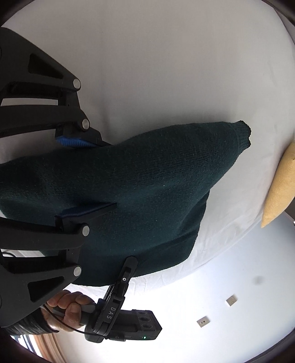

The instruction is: Fold small clothes

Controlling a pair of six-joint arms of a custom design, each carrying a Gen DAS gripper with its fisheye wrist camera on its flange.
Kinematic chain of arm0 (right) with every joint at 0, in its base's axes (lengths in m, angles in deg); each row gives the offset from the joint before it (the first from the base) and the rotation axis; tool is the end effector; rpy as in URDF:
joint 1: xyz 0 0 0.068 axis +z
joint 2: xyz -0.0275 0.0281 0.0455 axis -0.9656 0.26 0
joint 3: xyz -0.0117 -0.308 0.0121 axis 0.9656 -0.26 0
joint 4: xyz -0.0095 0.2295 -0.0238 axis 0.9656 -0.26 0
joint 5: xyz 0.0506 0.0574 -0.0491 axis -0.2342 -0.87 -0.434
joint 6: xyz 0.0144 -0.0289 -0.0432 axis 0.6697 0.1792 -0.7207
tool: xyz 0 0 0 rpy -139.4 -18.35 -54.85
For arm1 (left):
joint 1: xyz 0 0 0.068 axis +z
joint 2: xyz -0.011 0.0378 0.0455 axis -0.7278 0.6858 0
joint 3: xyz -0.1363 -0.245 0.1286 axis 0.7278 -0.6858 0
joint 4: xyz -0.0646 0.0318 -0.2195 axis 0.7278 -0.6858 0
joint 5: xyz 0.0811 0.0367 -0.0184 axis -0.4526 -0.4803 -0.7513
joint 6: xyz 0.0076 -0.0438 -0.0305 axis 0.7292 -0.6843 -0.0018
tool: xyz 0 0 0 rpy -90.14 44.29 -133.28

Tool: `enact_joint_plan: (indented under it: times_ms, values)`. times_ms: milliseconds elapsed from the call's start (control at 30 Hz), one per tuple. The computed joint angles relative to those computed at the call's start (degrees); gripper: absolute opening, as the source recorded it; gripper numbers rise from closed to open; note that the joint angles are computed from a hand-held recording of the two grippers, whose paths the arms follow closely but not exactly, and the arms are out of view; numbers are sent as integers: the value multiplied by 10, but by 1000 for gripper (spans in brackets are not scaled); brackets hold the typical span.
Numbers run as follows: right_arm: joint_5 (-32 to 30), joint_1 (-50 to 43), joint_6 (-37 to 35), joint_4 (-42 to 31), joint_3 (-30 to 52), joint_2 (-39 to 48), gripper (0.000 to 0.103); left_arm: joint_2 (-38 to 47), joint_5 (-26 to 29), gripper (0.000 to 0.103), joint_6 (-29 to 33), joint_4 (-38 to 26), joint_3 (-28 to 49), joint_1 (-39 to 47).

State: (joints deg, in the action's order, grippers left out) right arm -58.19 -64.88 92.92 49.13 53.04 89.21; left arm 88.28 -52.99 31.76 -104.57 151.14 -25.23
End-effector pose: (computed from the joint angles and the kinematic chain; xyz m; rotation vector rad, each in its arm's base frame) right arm 0.2516 0.0576 0.1818 0.2103 2.5179 0.7319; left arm 0.3228 0.1041 0.1684 0.1912 2.6651 -0.7431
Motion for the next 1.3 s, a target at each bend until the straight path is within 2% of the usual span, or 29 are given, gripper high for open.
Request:
enact_joint_plan:
  times_ms: [167,267,500,667,867,967,1100,1300]
  values:
    - [90,106,25,-73,29,-72,23,-51,1,37,38,-37,-11,34]
    - [120,167,58,-90,37,-98,23,-70,6,37,78,-91,8,78]
    - [216,359,172,-78,47,-114,23,-109,7,37,253,-229,54,230]
    - [287,489,255,-32,37,-83,23,-112,-5,37,377,-287,59,342]
    - [318,571,344,78,-15,-22,23,-71,-40,37,495,-287,38,453]
    - [328,575,360,94,-22,6,23,-55,-59,37,512,-250,10,473]
    - [308,564,385,184,-75,34,25,-52,-55,39,519,-222,-14,484]
    - [330,578,410,275,-115,70,35,-59,-52,44,526,-195,-36,490]
